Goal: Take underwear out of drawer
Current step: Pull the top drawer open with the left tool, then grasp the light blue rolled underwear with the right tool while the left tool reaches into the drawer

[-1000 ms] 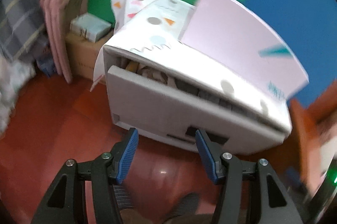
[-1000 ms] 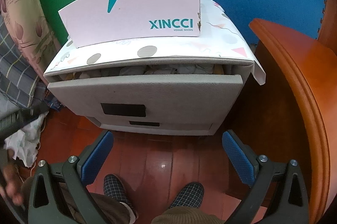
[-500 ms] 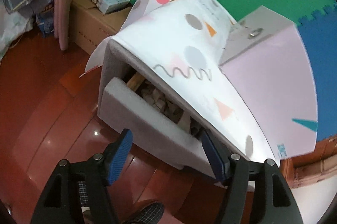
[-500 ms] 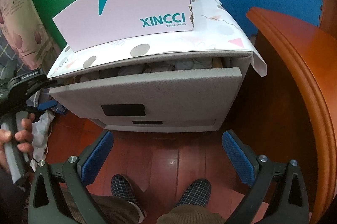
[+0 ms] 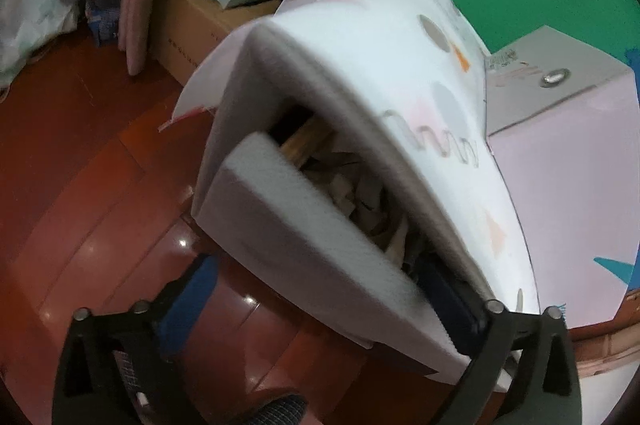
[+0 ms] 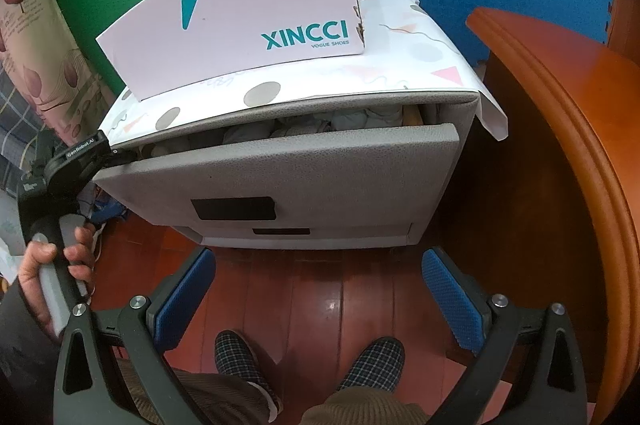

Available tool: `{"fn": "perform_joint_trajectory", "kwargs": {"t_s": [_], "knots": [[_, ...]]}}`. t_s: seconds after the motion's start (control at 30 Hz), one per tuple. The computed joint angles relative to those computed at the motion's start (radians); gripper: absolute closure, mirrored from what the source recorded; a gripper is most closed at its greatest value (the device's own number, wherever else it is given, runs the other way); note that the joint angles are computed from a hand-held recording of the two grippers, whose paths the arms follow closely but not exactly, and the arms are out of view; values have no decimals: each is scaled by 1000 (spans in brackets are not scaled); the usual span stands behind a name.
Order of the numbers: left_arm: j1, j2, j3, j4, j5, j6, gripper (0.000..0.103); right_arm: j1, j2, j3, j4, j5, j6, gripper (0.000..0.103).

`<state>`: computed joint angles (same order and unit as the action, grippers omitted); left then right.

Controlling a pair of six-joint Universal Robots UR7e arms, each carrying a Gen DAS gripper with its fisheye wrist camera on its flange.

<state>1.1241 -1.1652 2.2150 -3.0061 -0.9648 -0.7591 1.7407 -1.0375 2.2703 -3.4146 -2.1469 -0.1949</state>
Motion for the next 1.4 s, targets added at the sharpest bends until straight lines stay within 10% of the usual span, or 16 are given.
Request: {"fn": "perform_joint_trajectory", "kwargs": {"t_s": [0.87,1.4], "knots": [[-106,-185,85,400,92,46,0,27,-9,-2,31,-20,-42,0],[-162,-247,113,519,105,-44,0,11,-124,-132,476,25,37,0]]}}
